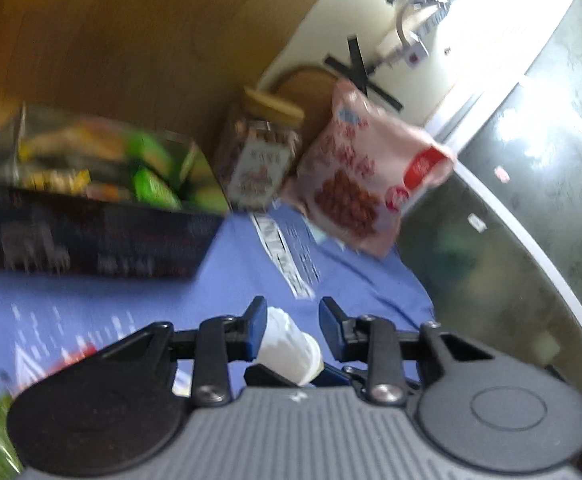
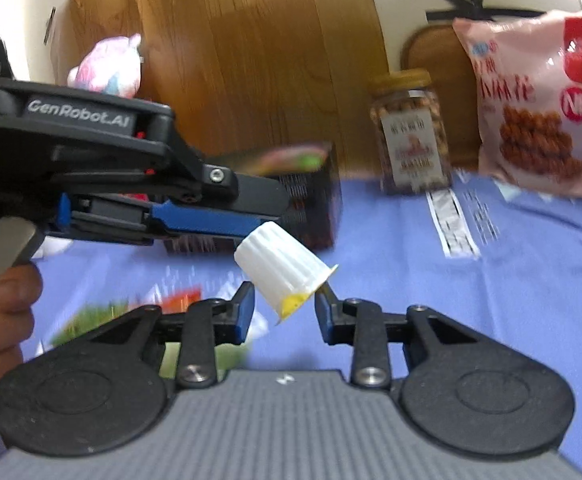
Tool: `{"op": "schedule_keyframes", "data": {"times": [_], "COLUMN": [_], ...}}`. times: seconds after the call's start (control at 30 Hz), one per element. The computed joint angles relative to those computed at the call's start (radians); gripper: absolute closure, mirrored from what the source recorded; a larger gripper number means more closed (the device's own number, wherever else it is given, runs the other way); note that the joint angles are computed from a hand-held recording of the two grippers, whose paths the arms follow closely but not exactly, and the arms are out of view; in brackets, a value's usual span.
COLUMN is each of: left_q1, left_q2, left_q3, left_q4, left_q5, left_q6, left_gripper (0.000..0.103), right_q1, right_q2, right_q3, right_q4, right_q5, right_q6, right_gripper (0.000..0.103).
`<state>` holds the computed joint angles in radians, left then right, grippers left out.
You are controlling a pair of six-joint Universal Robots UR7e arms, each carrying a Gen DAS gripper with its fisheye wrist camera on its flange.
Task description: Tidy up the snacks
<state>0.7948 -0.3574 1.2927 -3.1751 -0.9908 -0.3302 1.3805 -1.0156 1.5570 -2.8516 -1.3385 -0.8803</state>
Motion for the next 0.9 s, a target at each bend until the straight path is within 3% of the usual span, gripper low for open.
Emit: {"op": "schedule_keyframes", "data": {"times": [0.1,0.23,0.33,0.4,0.57,0.67,0.7,0.77,0.83,0.9], "left_q1": [0.01,0.041,0.074,0.086,0.058,0.04,0.037,0.03,0.027,0.023], "left_q2": [0.011,0.029,0.027,-0.007,-0.075,-0.082,-0.078,-0.076,-0.077,-0.079], "left_q3": [-0.066,-0.152,-0.188,-0.122,0.076,0.125,0.132,0.144,0.166,0.181], "left_q4": [0.005,0.001,0.085,0.044,-0.098,-0.091,-0.081,-0.06,-0.061,-0.051], "left_q5": [0.042,0.113,0.17,0.139,0.09,0.055,0.046,0.039,0.026,0.014], "left_q6": [0.054,0.09,0.013,-0.021,-0.006,-0.01,-0.014,-0.041,-0.074,-0.093], "left_gripper": [0.074,0.074,0.074,0.074,0.074,0.074,0.074,0.074,0.074,0.074], "right_q1": [0.035,0.089,0.117,0.113,0.031,-0.012,-0.024,-0.039,-0.04,-0.023], "right_q2": [0.069,0.189,0.264,0.26,0.094,-0.017,-0.05,-0.094,-0.123,-0.122], "right_q3": [-0.086,-0.271,-0.393,-0.396,-0.203,-0.054,-0.003,0.084,0.179,0.237], "right_q4": [-0.021,0.048,0.121,0.134,0.181,0.228,0.235,0.22,0.128,0.049], "right_q5": [0.007,-0.004,-0.035,-0.044,0.062,0.082,0.08,0.076,0.027,-0.062], "right_q6": [0.019,0.048,0.039,0.045,0.115,0.08,0.068,0.032,-0.024,-0.114], "right_gripper": [0.068,0.065,0.066,0.066,0.065,0.063,0.059,0.038,0.028,0.03]}}
